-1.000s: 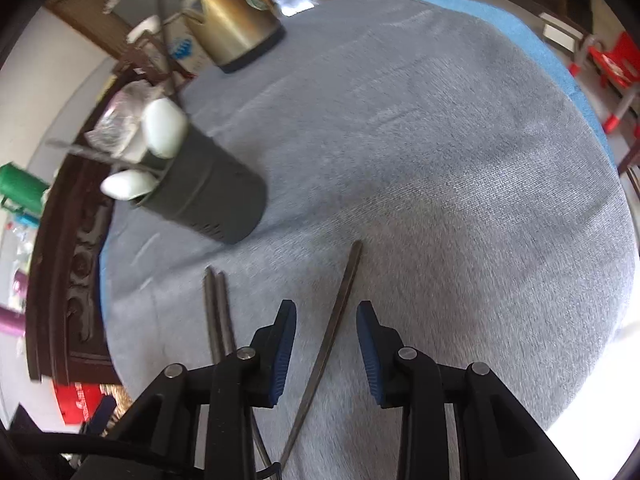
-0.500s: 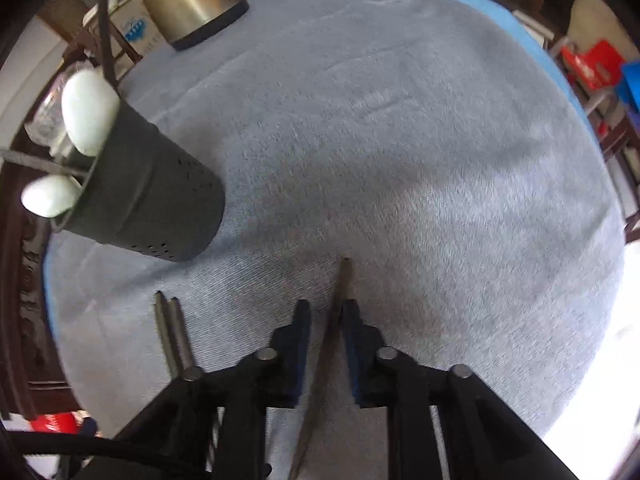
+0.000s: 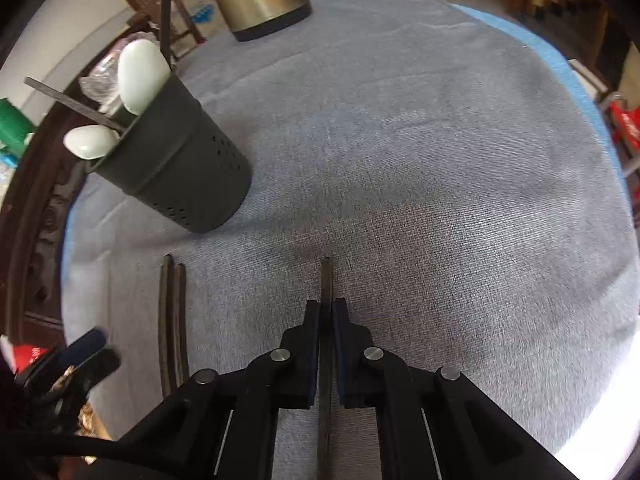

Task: Organize utensils
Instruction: 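Close the right gripper on a dark chopstick, then grasp another dark chopstick with the left gripper while the right gripper holds its chopstick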

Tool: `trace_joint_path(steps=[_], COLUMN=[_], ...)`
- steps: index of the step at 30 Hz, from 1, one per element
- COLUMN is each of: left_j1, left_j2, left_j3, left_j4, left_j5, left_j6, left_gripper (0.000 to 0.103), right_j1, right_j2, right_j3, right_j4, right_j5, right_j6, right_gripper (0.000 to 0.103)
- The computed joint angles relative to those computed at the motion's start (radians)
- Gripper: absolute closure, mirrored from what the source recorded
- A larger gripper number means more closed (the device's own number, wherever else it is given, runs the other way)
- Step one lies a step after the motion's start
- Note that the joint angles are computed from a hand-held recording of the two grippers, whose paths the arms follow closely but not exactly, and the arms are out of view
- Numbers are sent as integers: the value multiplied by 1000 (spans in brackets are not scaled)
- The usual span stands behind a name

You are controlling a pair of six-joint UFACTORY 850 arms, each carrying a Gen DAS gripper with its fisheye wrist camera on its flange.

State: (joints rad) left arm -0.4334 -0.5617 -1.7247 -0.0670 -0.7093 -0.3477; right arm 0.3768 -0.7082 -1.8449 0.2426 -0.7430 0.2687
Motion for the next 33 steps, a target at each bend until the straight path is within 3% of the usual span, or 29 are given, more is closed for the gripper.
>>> trace_joint_path(steps=[9,13,18,21,26,33], left_j1=[-52,-75,-84,-85,-67,-48], left_j2=[-118,-201,-254,-251,-171,-185], left_j3=[-188,-315,-391,-377,-241,-254], left_j4=[187,241,240,230,162,129], left_j5=[-130,-220,-268,-260,-192,-160], left_j6=[-161,-168,-164,-170,-130,-47], left_gripper=[52,52,52,52,52,52], right_j1=[-64,-72,-94,-95,-72,-42], right_j2=[61,65,58,53,68,59], right_j3=[104,114,110,100,129,113], right_j4=[223,280,326,294,252,167], right_j5=[28,6,-22,-25,21,37], right_j6=[-293,-336,-385,-376,-331,-211], right_gripper=[94,94,94,94,94,94])
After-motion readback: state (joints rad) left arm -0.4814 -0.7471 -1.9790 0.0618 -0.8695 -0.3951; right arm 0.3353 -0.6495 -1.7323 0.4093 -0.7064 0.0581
